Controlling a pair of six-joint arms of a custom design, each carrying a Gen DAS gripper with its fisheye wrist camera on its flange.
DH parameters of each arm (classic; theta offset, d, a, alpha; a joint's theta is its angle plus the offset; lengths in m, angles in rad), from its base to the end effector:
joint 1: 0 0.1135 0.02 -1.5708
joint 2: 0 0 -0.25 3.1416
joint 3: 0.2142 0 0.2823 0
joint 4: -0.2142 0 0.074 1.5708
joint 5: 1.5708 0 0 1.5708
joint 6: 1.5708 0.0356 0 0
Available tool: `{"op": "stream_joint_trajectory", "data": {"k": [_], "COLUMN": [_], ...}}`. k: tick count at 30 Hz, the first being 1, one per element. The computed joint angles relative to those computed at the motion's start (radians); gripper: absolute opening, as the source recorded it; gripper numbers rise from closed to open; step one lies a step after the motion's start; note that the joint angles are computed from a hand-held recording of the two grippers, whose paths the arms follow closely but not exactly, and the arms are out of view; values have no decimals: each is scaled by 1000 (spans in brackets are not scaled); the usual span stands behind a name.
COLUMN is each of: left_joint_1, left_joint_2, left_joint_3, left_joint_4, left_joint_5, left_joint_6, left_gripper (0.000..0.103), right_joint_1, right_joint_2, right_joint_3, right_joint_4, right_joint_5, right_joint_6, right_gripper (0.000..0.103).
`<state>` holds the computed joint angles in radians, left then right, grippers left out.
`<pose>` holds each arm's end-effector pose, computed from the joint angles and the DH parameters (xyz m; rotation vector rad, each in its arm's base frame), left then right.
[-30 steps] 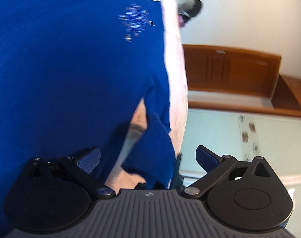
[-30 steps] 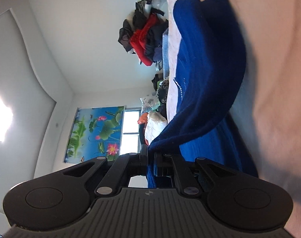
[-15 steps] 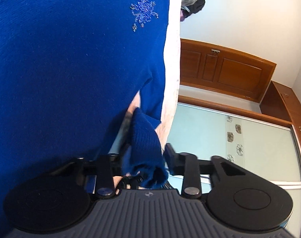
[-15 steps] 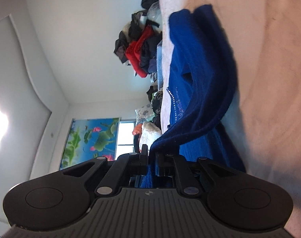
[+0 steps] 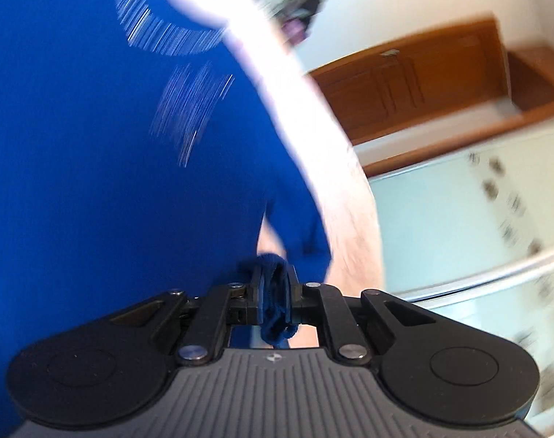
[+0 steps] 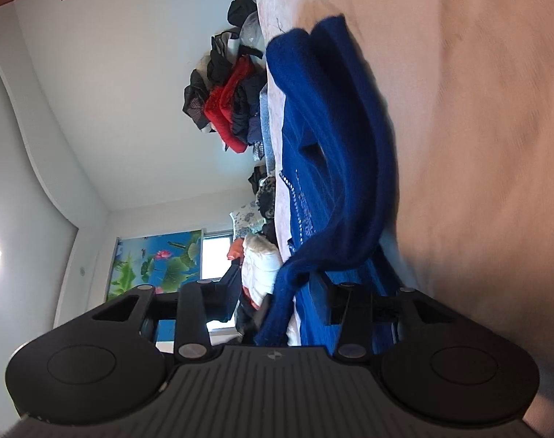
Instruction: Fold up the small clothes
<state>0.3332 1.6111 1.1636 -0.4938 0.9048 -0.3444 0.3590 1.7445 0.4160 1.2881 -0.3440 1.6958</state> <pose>0.3505 0.0917 0.2204 -0.4207 2.2878 -1.1208 0.2720 0.1149 0.1020 0.9471 1.7209 1.7668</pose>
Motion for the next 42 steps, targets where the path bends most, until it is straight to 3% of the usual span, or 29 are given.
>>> {"op": "stream_joint_trajectory", "data": {"k": [3, 7, 11, 15, 18, 21, 24, 25, 26, 28, 31, 34, 39, 42], "left_joint_1": [7, 42, 100, 196, 295, 298, 262, 244, 227, 198, 179, 161, 127, 97], "left_joint_2": [86, 201, 281, 360, 489, 623, 652, 624, 606, 595, 688, 668, 646, 629], "left_joint_3": [234, 468, 579, 647, 777, 908, 907, 860, 807, 732, 809, 753, 721, 693], "left_joint_4": [-31, -28, 26, 109, 42, -146, -319, -347, -324, -245, -254, -142, -76, -31], "left_joint_5": [-63, -113, -128, -163, -207, -170, -100, -99, -108, -148, -134, -159, -193, -241], "left_joint_6": [94, 99, 60, -28, -42, 83, 284, 318, 309, 244, 140, 18, -10, 31], "left_gripper": [10, 10, 9, 8, 8, 7, 17, 34, 60, 75, 74, 73, 70, 45], "right_joint_1": [-33, -99, -160, -184, -201, -194, -185, -182, -175, -160, -143, -124, -126, -133], "right_joint_2": [-42, -109, -166, -87, 10, 94, 105, 99, 97, 80, 59, 26, 18, 20], "right_joint_3": [14, 69, 208, 420, 575, 726, 713, 695, 686, 666, 631, 583, 567, 557], "right_joint_4": [-48, -209, -586, -856, -994, -1135, -1063, -1034, -1021, -1013, -959, -915, -900, -884], "right_joint_5": [-38, -74, -64, -86, -98, -55, -100, -113, -111, -97, -112, -112, -124, -128], "right_joint_6": [-39, -164, -410, -616, -731, -801, -774, -770, -767, -765, -733, -708, -689, -671], "right_gripper": [63, 63, 63, 63, 63, 63, 64, 65, 65, 65, 65, 65, 67, 68]}}
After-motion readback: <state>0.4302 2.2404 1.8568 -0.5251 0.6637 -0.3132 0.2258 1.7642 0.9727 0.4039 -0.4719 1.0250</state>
